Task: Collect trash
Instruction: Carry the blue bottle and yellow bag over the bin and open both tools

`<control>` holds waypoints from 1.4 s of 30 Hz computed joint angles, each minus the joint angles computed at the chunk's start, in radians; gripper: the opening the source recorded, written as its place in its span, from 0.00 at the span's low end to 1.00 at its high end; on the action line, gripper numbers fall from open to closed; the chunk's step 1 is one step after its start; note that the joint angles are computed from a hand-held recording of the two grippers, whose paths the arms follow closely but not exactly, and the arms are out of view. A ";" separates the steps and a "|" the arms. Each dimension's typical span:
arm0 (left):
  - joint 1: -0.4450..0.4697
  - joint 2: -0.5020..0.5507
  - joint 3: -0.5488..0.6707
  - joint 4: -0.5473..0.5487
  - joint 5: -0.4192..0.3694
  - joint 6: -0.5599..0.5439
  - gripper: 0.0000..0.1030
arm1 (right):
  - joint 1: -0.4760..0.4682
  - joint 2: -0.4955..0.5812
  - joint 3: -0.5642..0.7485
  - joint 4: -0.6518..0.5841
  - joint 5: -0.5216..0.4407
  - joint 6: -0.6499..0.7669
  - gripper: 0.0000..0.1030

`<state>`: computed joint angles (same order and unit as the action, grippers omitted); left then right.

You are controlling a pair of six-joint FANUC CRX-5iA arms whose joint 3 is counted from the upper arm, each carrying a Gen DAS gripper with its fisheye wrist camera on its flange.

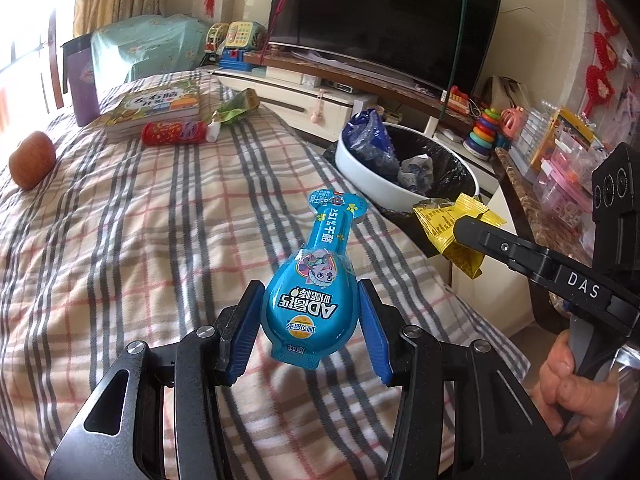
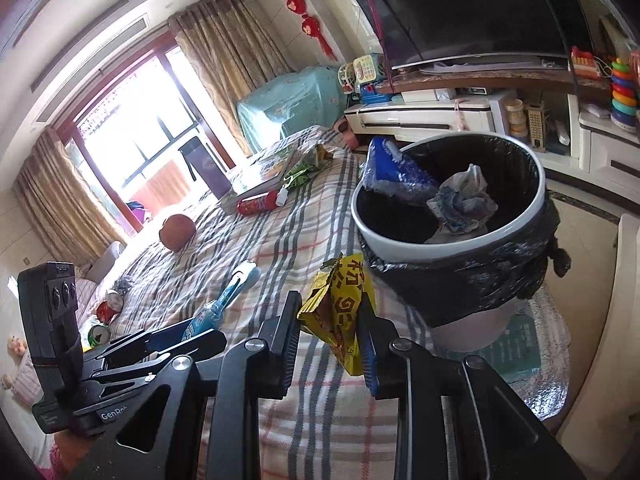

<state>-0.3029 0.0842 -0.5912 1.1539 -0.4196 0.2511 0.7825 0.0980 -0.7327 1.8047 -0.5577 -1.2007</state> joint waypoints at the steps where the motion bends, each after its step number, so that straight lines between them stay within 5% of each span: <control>1: -0.007 0.003 0.006 0.000 0.000 -0.002 0.45 | 0.001 -0.004 -0.003 -0.008 -0.005 0.006 0.26; 42: -0.091 0.137 0.244 -0.179 -0.054 0.154 0.45 | -0.053 -0.106 -0.062 -0.138 -0.055 0.134 0.26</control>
<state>-0.3944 0.2207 -0.3474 0.9750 -0.4735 0.4052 0.7295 -0.0079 -0.7948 1.6664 -0.6132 -1.0671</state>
